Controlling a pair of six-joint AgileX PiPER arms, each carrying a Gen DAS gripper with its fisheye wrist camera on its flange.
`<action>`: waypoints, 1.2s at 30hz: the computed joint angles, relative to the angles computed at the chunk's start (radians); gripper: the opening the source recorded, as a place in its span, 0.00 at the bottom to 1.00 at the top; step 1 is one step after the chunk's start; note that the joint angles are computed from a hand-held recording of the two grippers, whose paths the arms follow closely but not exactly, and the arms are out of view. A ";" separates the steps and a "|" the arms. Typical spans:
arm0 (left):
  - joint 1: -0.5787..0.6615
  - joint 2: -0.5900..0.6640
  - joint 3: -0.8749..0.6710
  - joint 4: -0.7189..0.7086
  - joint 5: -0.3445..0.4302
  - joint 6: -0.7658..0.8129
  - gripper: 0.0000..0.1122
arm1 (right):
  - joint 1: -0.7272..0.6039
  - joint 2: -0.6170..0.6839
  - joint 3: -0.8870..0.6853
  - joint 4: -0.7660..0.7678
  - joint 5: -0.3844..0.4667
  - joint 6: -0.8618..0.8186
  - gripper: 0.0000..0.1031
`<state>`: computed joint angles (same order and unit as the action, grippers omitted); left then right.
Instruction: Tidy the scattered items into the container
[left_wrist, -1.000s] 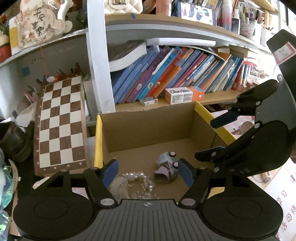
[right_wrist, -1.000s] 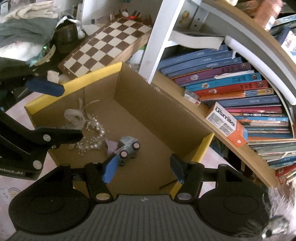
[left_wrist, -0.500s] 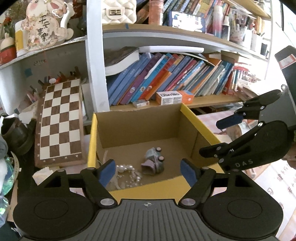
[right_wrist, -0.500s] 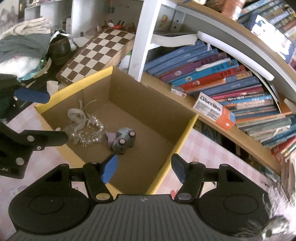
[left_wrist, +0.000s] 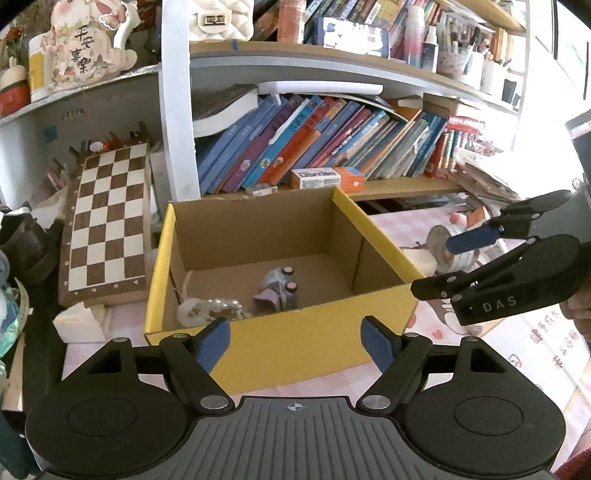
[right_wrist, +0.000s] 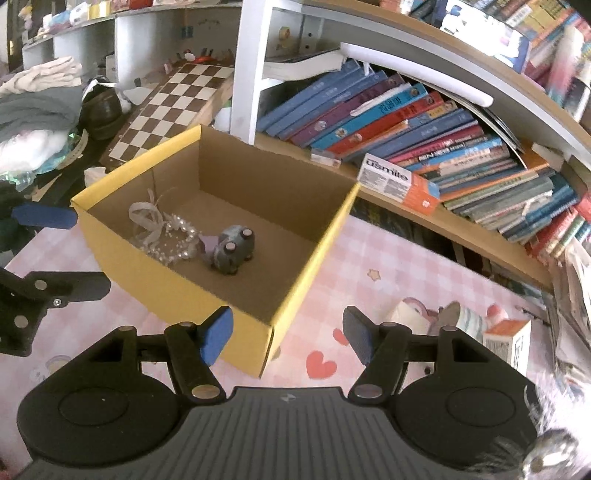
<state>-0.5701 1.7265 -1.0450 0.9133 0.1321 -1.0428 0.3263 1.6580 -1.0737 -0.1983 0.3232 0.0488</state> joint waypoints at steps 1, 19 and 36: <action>-0.004 -0.003 0.005 0.015 0.000 -0.018 0.71 | -0.003 -0.009 0.013 0.005 -0.004 0.001 0.62; -0.056 -0.034 0.092 0.197 -0.019 -0.252 0.71 | 0.055 -0.176 0.291 -0.418 -0.055 0.590 0.65; -0.117 0.000 0.098 0.066 -0.018 -0.149 0.71 | 0.187 -0.234 0.487 -0.992 0.038 1.311 0.77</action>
